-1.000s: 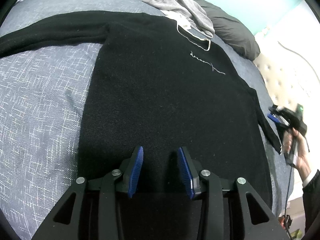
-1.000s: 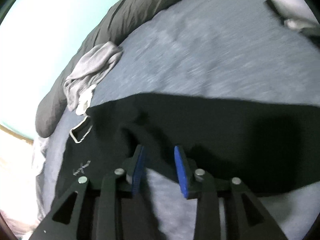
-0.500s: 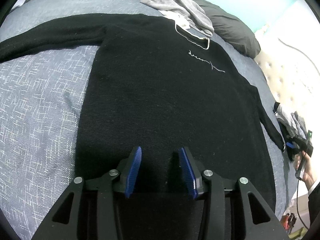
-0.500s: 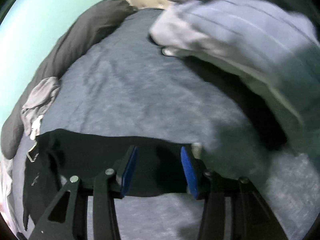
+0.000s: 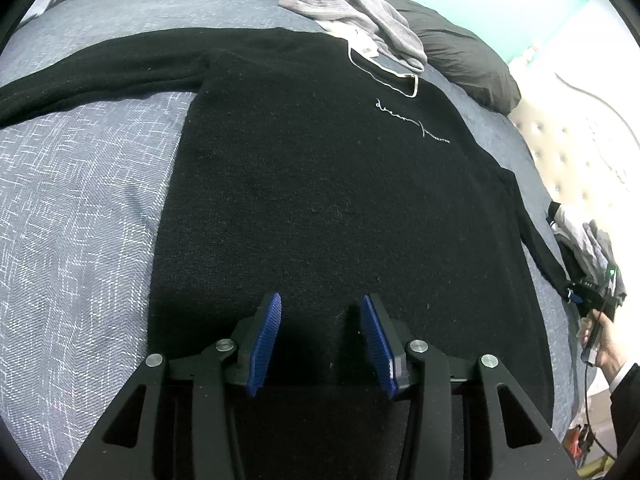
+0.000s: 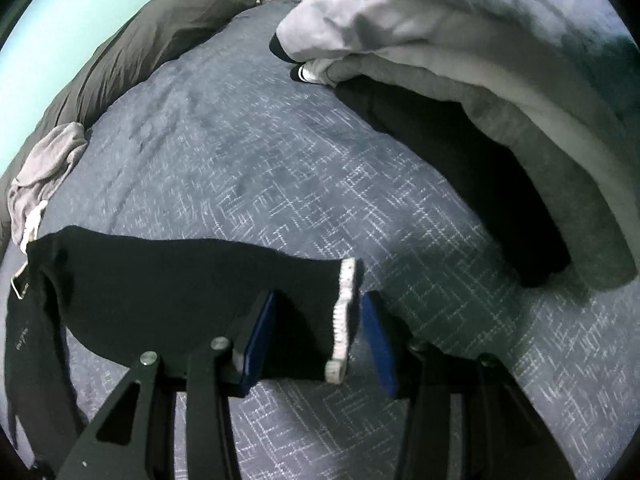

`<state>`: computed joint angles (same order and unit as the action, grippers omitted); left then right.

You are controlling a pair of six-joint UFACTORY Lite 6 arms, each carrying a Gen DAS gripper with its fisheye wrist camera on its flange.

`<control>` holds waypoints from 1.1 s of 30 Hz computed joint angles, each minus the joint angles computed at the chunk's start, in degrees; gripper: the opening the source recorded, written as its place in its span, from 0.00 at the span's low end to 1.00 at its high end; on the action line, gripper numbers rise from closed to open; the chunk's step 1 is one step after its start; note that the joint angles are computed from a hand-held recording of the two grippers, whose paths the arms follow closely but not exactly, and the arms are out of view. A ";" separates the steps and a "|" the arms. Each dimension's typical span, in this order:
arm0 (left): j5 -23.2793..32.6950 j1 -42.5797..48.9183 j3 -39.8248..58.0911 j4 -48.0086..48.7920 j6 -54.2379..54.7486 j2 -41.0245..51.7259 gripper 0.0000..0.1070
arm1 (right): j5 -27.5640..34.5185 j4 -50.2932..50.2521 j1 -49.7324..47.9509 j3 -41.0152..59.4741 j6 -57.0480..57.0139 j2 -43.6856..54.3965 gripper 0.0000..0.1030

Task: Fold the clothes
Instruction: 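Lift the sleeve with the right gripper and swing it over the body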

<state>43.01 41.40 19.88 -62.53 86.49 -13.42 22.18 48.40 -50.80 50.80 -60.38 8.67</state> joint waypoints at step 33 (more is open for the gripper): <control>-3.90 -3.91 -1.78 -0.83 -0.41 -2.30 0.48 | 1.95 -39.52 15.06 41.42 40.36 12.84 0.05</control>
<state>39.11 37.50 18.10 -63.35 86.07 -15.72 24.13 8.87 -35.74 92.23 -20.03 21.51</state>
